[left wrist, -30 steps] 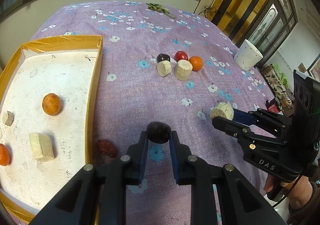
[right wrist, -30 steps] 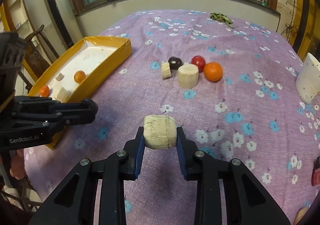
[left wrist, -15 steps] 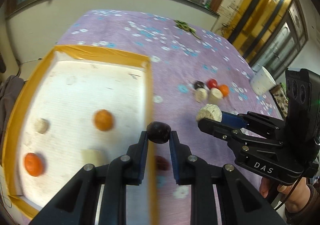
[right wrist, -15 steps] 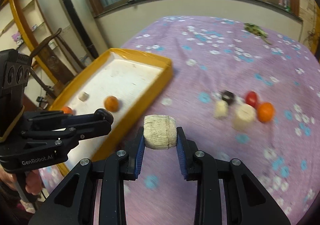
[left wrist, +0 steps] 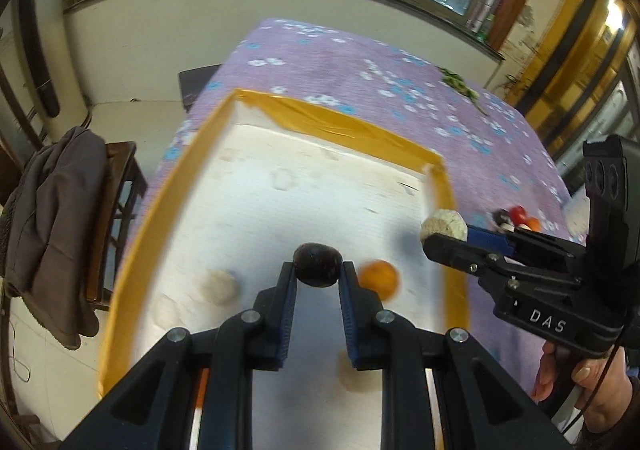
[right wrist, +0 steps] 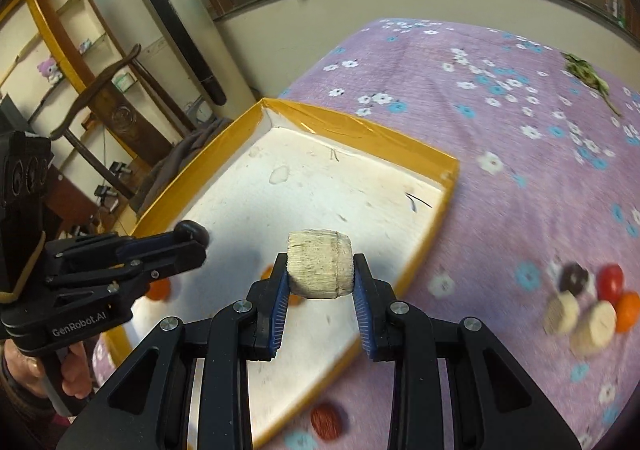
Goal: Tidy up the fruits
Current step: 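Carry the rice cake and dark date into the yellow tray and open both tools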
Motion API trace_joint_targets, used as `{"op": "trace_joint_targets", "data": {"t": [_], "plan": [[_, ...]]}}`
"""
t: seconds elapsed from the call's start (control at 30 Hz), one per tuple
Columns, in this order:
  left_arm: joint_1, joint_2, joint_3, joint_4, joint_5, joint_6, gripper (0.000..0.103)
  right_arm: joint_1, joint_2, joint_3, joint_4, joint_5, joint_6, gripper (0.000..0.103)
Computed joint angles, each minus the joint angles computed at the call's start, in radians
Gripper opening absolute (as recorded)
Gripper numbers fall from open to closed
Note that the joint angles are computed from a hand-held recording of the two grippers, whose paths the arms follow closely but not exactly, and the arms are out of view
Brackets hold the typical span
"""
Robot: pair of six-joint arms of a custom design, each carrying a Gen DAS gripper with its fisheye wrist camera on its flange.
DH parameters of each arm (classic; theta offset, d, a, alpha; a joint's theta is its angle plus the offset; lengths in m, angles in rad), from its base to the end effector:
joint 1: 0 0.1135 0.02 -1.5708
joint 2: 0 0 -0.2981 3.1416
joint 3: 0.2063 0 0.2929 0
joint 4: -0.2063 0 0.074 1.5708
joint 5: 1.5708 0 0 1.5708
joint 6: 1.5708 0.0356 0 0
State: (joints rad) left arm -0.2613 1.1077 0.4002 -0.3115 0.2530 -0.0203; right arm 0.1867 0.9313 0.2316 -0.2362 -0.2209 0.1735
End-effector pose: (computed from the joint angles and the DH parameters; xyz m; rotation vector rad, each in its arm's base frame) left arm 0.1915 -0.0604 0.1471 0.4052 2.5680 -0.4304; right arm 0.1602 0.0382 0.1264 -0.1086 2.5229 0.4239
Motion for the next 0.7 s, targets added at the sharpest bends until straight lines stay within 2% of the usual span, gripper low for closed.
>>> {"op": "trace_joint_targets", "data": {"t": [0.17,0.27,0.43,0.7], "plan": [[0.063,0.136,0.041,0.059,0.015,0.042,0.024,0.043,0.203,0.036,0.143,0.038,0.025,0.028],[0.076,0.196,0.061,0.085,0.011,0.057,0.024,0.051,0.272,0.053,0.182,0.053,0.029,0.028],[0.088,0.283,0.090,0.115,0.015,0.065,0.024,0.094,0.342,0.072,0.213,0.105,0.035,0.029],[0.080,0.359,0.117,0.155,0.020,0.058,0.024,0.145,0.374,0.082,0.227,0.173,0.050,0.029]]}}
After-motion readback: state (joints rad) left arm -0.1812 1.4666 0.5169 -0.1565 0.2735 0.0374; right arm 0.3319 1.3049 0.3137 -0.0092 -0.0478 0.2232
